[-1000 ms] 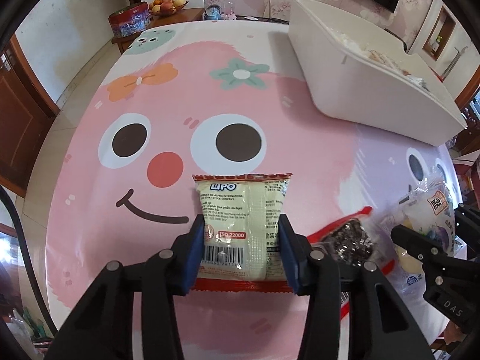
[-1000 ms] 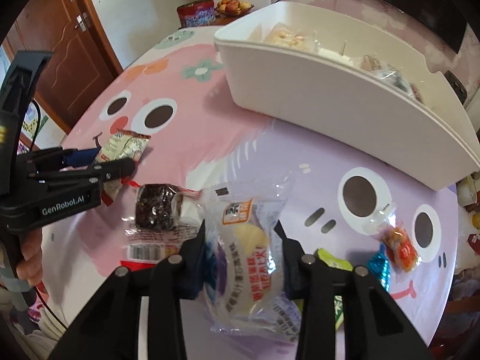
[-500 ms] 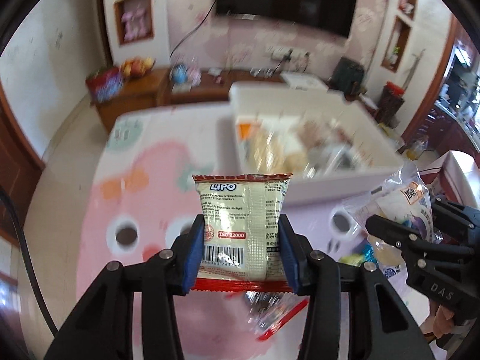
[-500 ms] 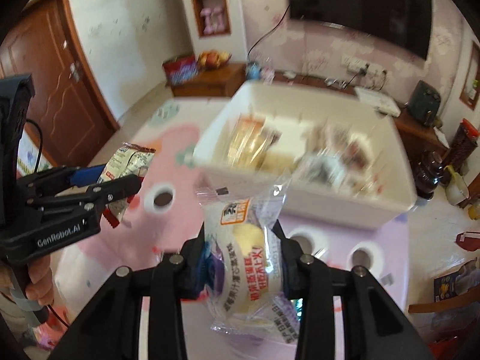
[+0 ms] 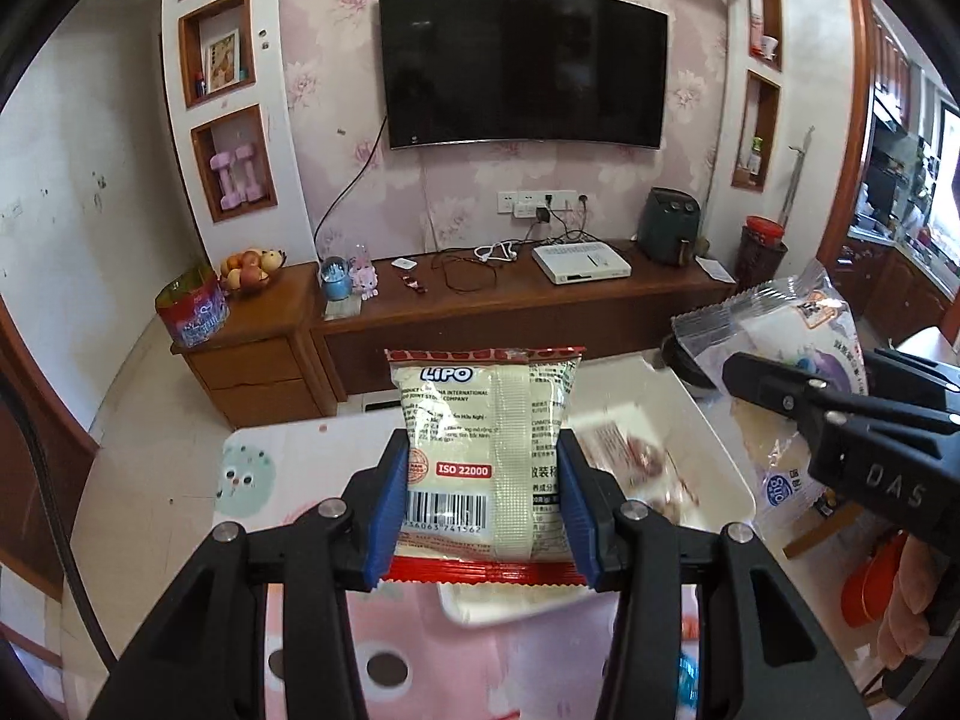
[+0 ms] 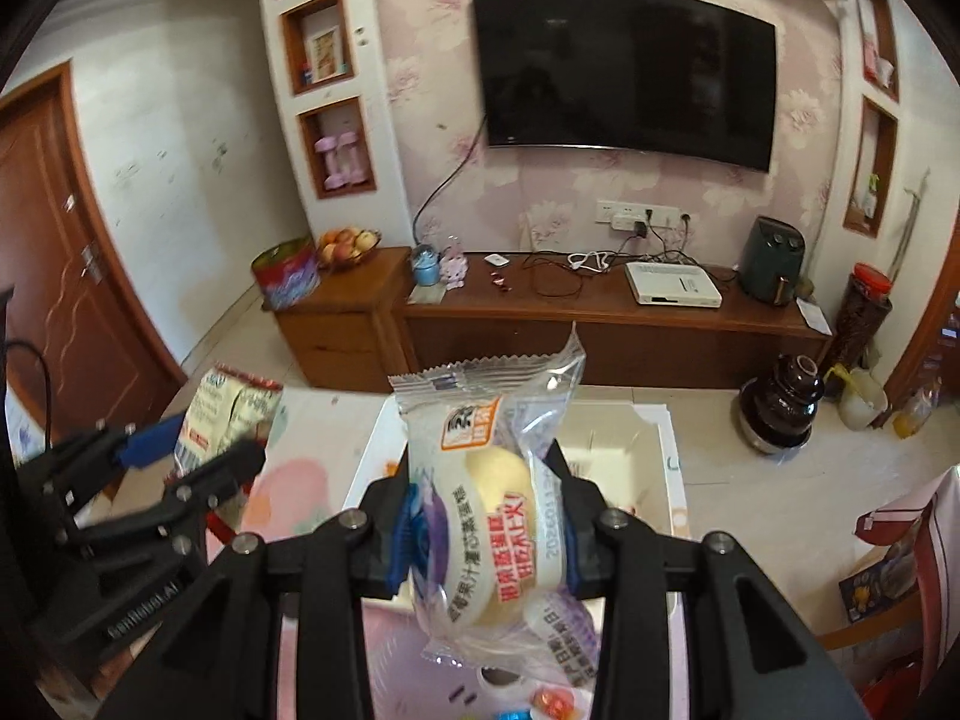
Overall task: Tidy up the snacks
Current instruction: 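Carry the LIPO pack and blueberry cake over the bin with both tools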
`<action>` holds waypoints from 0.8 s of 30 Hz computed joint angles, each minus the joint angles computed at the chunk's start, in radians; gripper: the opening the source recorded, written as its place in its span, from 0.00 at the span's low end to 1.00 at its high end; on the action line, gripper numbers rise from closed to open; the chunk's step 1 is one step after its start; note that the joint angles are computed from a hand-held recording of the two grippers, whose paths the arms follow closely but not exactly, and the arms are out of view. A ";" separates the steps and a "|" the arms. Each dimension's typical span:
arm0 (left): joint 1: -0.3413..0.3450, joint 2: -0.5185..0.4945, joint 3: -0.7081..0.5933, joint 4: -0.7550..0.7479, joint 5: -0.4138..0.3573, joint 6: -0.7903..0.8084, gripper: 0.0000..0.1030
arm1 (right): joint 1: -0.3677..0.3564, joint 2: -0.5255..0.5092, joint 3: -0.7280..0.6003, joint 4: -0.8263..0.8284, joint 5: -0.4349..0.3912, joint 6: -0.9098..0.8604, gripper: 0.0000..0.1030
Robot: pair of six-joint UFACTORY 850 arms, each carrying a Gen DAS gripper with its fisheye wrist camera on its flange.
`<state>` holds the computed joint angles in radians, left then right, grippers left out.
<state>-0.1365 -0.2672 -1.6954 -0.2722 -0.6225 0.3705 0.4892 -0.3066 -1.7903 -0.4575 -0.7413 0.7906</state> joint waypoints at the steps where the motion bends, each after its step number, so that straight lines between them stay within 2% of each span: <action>1: -0.005 -0.032 -0.041 0.008 -0.016 -0.016 0.43 | -0.014 -0.022 -0.030 0.021 -0.006 -0.009 0.36; 8: -0.036 -0.213 -0.228 0.107 -0.074 -0.135 0.43 | -0.086 -0.162 -0.184 0.145 -0.047 -0.062 0.36; 13: -0.057 -0.336 -0.340 0.201 -0.129 -0.240 0.43 | -0.101 -0.233 -0.238 0.174 -0.058 -0.066 0.37; 16: -0.063 -0.375 -0.369 0.228 -0.143 -0.278 0.46 | -0.106 -0.288 -0.295 0.210 -0.105 -0.092 0.39; 18: -0.062 -0.388 -0.373 0.230 -0.149 -0.300 0.68 | -0.109 -0.308 -0.314 0.225 -0.125 -0.090 0.40; 20: -0.056 -0.371 -0.335 0.222 -0.121 -0.321 0.81 | -0.108 -0.302 -0.300 0.223 -0.118 -0.080 0.41; 24: -0.046 -0.350 -0.296 0.187 -0.115 -0.307 0.82 | -0.104 -0.285 -0.272 0.207 -0.106 -0.076 0.46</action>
<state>-0.1823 -0.6172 -1.9915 -0.0849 -0.7377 0.0637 0.3851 -0.5920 -2.0624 -0.2505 -0.8477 0.7143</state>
